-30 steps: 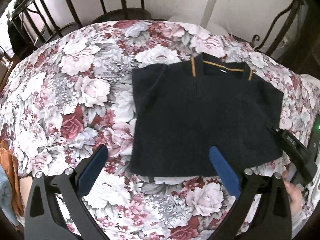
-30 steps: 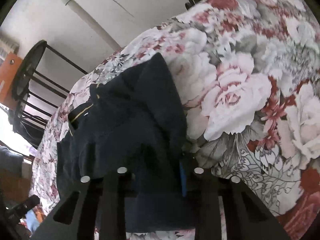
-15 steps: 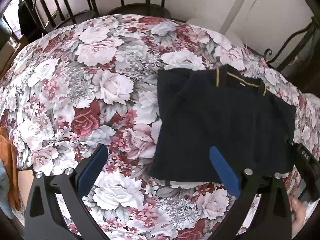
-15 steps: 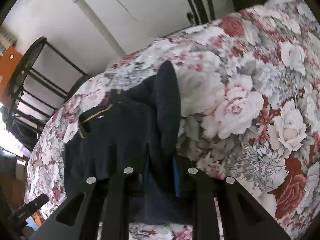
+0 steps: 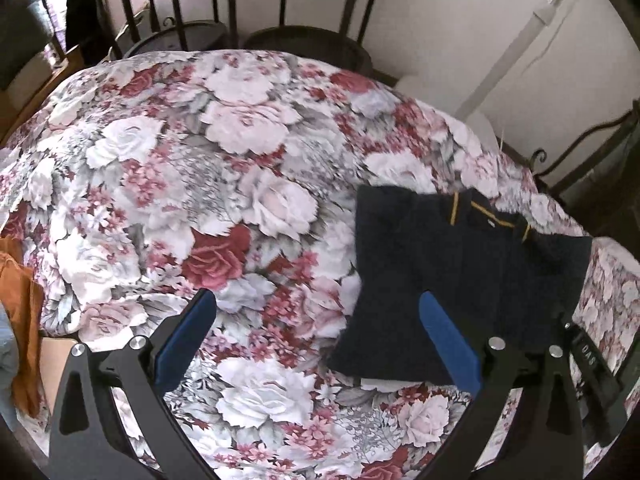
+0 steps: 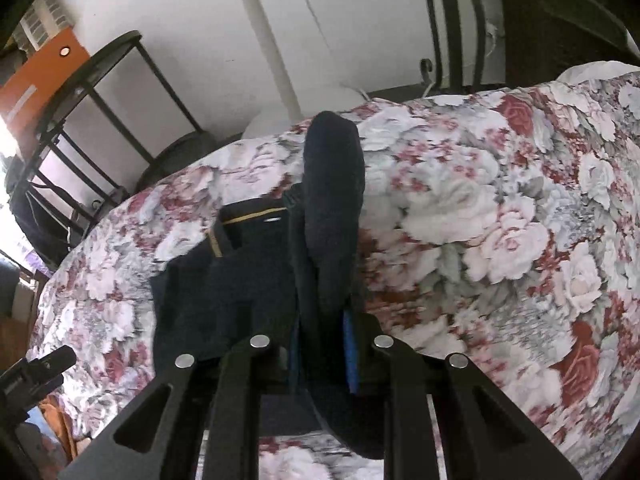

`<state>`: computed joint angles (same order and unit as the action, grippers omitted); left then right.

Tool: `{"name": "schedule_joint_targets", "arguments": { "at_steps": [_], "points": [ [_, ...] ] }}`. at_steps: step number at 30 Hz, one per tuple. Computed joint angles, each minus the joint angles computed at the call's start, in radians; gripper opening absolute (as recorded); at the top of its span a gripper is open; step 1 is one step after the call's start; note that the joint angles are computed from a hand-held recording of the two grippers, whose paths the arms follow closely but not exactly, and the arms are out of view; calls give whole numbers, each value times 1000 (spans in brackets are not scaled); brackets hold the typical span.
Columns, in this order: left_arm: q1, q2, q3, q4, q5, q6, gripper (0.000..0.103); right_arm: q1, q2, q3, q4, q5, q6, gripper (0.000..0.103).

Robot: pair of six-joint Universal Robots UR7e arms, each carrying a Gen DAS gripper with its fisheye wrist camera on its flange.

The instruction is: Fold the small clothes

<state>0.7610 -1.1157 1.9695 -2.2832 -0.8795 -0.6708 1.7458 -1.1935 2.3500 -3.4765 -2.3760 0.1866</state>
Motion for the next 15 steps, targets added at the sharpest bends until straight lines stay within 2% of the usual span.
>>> {"name": "schedule_joint_targets", "arguments": {
  "at_steps": [6,11,15],
  "points": [
    [30,-23,-9,-14,-18,4,99,67,94,-90,73,-31,25,17],
    [44,-7,-33,39,19,3,99,93,179,-149,98,-7,44,17],
    [59,1,-48,62,22,-2,99,96,248,-175,89,33,72,17]
  ]
}}
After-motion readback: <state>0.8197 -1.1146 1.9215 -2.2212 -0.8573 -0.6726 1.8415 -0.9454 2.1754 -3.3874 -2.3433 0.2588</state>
